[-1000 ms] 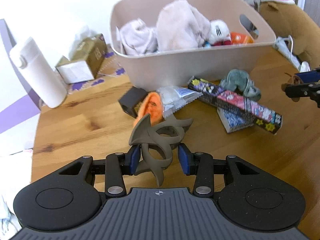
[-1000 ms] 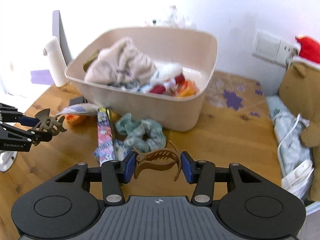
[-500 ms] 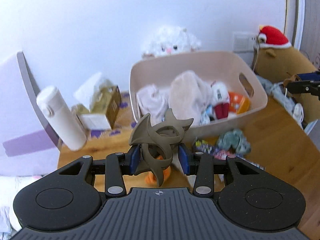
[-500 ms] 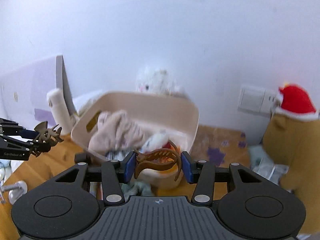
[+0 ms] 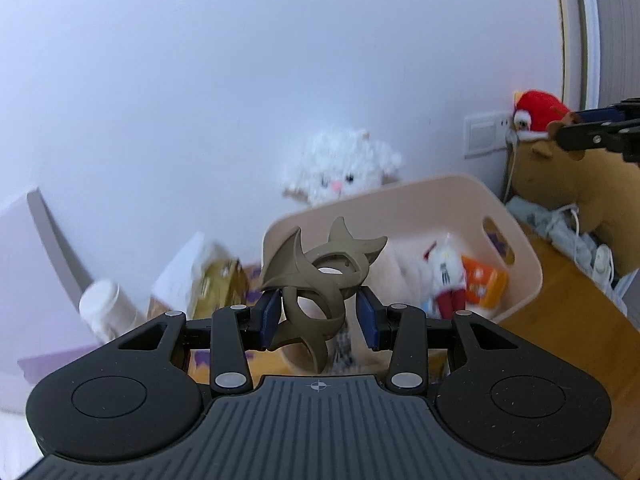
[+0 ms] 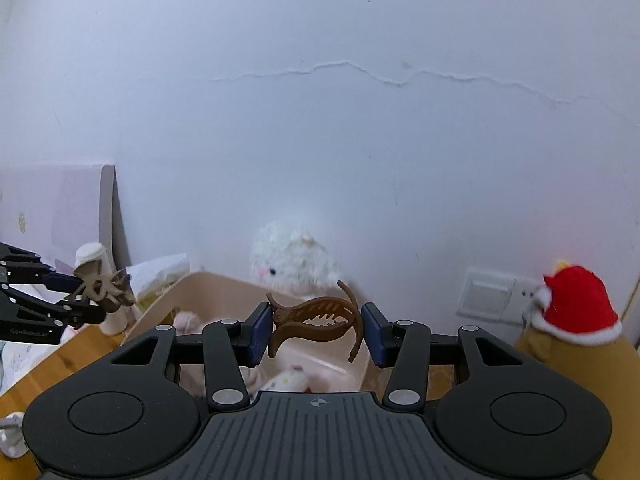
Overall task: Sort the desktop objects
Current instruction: 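Lift the grey claw clip and brown hair clip and carry both over the basket, then open both tools to drop the two clips into the basket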
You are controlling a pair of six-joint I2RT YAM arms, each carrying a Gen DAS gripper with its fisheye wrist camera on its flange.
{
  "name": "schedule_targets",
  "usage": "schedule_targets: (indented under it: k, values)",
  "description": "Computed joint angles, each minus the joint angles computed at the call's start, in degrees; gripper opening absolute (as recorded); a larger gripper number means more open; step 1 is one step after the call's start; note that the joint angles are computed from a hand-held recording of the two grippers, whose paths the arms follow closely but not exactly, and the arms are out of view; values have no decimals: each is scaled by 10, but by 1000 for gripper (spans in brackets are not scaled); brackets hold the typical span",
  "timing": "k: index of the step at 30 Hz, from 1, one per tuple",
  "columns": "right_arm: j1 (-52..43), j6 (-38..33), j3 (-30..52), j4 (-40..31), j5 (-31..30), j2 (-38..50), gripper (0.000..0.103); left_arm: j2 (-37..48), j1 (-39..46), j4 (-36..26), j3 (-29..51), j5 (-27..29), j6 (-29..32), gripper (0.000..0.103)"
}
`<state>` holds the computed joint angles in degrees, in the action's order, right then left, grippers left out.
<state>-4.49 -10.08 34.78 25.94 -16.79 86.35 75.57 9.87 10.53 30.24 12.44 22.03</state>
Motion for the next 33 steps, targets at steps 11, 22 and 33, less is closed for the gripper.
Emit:
schedule_targets:
  k: [11, 22, 33]
  values:
    - [56, -32, 95, -14, 49, 105, 45, 105, -58, 65, 66, -44, -7, 42]
    - [96, -30, 203, -52, 88, 254, 45, 296, -85, 62, 179, -107, -28, 42]
    - [102, -19, 267, -89, 110, 352, 52, 387, -94, -48, 294, -110, -80, 43]
